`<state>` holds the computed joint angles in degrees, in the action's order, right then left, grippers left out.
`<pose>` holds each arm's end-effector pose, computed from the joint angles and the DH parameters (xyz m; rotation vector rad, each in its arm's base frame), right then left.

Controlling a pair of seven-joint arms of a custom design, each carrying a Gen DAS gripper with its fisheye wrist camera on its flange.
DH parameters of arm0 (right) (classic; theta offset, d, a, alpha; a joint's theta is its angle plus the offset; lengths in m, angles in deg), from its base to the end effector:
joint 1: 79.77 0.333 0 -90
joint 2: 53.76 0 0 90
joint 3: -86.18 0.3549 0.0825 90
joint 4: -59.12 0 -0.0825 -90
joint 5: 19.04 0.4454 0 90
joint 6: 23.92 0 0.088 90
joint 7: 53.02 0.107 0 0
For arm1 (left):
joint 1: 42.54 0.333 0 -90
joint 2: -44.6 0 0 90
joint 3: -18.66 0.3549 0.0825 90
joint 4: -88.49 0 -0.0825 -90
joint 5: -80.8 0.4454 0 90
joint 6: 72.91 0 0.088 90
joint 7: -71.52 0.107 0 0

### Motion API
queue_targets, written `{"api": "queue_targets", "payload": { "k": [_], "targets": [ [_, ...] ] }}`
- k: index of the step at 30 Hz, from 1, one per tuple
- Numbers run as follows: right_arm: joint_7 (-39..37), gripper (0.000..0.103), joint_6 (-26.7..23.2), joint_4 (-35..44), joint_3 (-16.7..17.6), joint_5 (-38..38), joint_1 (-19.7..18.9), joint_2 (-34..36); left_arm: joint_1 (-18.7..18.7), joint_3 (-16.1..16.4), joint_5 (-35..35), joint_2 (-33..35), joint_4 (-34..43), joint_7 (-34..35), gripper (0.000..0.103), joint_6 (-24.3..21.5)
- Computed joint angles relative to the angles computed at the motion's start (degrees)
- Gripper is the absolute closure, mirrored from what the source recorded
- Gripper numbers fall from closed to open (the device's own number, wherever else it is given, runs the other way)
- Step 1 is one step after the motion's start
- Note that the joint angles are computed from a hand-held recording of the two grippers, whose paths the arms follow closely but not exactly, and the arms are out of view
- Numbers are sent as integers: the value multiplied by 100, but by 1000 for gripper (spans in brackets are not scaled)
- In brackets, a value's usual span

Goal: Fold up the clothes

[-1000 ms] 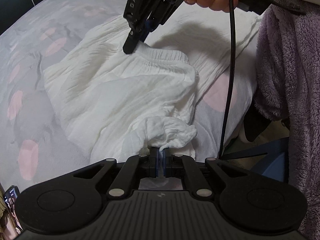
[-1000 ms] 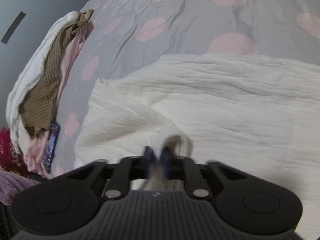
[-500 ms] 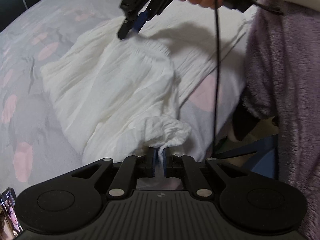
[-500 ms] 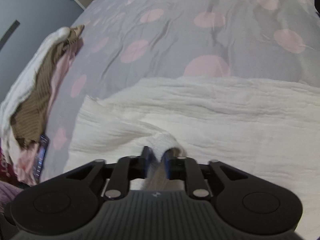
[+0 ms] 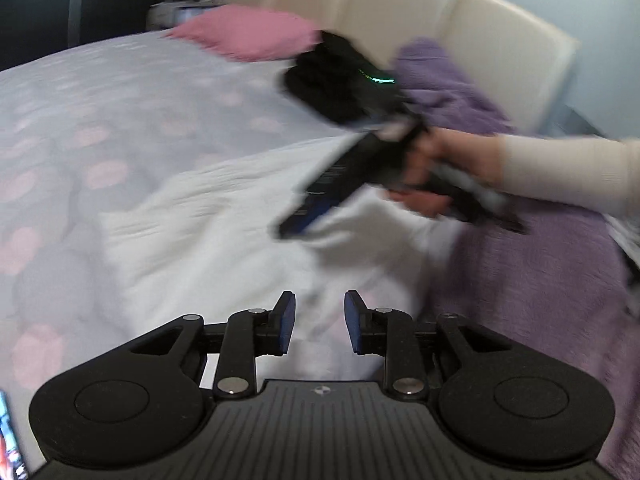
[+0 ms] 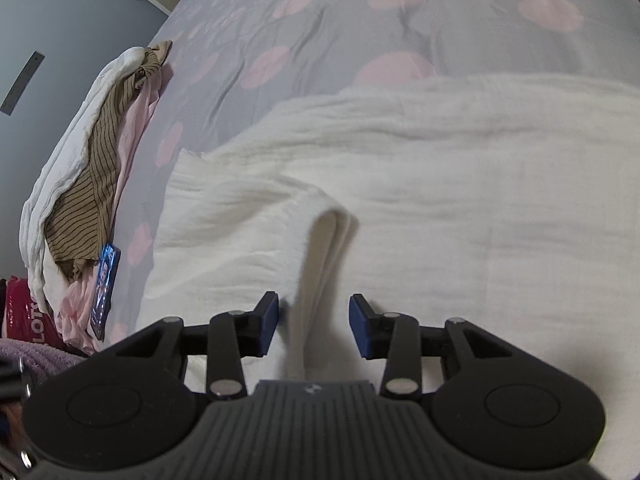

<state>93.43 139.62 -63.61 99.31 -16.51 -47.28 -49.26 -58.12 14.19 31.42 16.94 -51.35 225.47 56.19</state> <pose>0.4571 0.4602 0.4437 -1.5561 1.9702 0.1418 0.4347 -0.1838 0.5246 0.8187 -2.7896 1.1550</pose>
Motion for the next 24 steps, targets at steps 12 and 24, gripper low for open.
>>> {"api": "queue_targets", "payload": {
  "k": [12, 24],
  "targets": [
    [-432, 62, -145, 375, 79, 214, -65, 411, 196, -699, 2243, 795, 16, -2305, 78, 1350],
    [-759, 64, -345, 761, 127, 207, -74, 714, 131, -729, 2938, 887, -9, -2936, 78, 1438]
  ]
}}
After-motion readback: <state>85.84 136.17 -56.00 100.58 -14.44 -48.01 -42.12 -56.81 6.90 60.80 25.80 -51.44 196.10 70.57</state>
